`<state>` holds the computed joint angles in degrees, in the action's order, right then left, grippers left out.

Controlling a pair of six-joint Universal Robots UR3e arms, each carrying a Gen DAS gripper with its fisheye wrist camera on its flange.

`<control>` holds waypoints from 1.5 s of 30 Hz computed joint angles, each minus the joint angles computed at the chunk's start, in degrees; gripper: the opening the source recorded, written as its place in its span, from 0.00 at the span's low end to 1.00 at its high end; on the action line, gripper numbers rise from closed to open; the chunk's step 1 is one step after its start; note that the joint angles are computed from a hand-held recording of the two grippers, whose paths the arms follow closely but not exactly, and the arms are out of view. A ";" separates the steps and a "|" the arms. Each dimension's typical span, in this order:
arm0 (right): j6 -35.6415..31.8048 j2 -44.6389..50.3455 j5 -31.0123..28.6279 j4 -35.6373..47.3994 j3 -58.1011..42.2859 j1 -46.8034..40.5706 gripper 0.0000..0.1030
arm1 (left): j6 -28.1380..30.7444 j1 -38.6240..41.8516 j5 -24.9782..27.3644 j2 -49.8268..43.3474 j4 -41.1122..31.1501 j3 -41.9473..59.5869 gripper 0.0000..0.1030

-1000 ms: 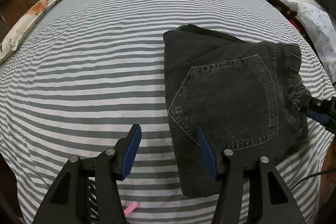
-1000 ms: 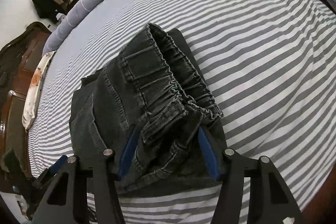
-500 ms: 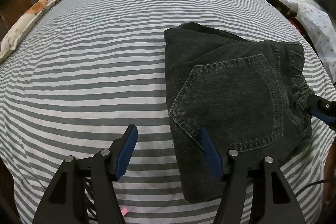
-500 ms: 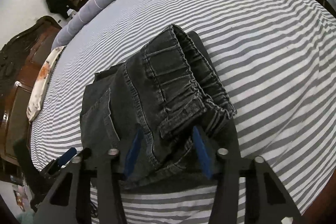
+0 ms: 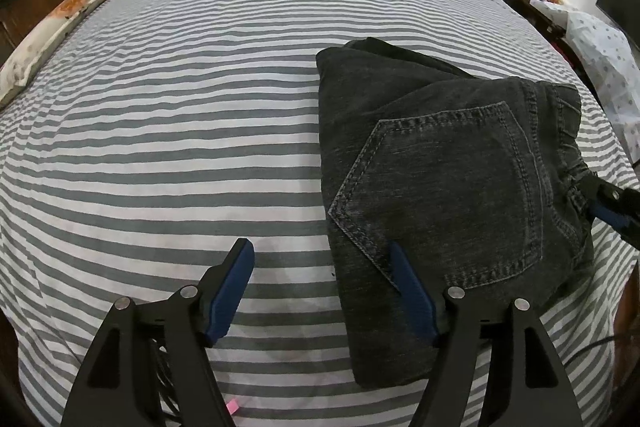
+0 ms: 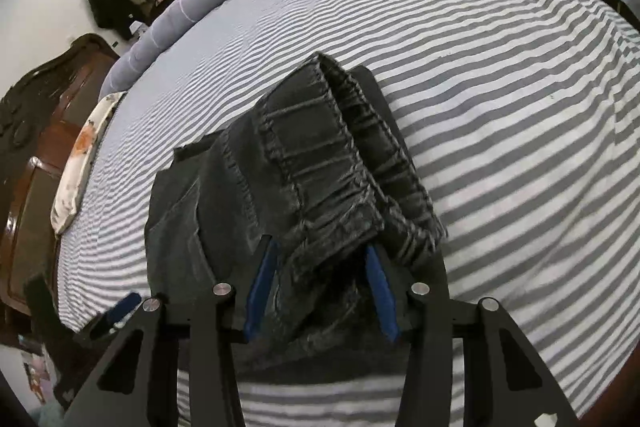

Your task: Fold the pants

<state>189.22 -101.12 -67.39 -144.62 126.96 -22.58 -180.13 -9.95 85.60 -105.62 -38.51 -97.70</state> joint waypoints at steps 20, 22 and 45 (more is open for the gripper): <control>-2.35 -10.32 0.52 10.77 -4.07 -3.82 0.10 | -0.88 1.27 -3.69 2.23 -3.87 4.50 0.69; -2.25 -10.67 -2.33 9.70 -2.24 -3.31 0.10 | 0.19 0.32 -3.55 2.29 -3.81 4.70 0.69; -3.68 -3.40 -11.68 10.08 -6.72 1.43 0.40 | 9.06 -0.43 -9.08 0.01 -7.29 8.22 0.69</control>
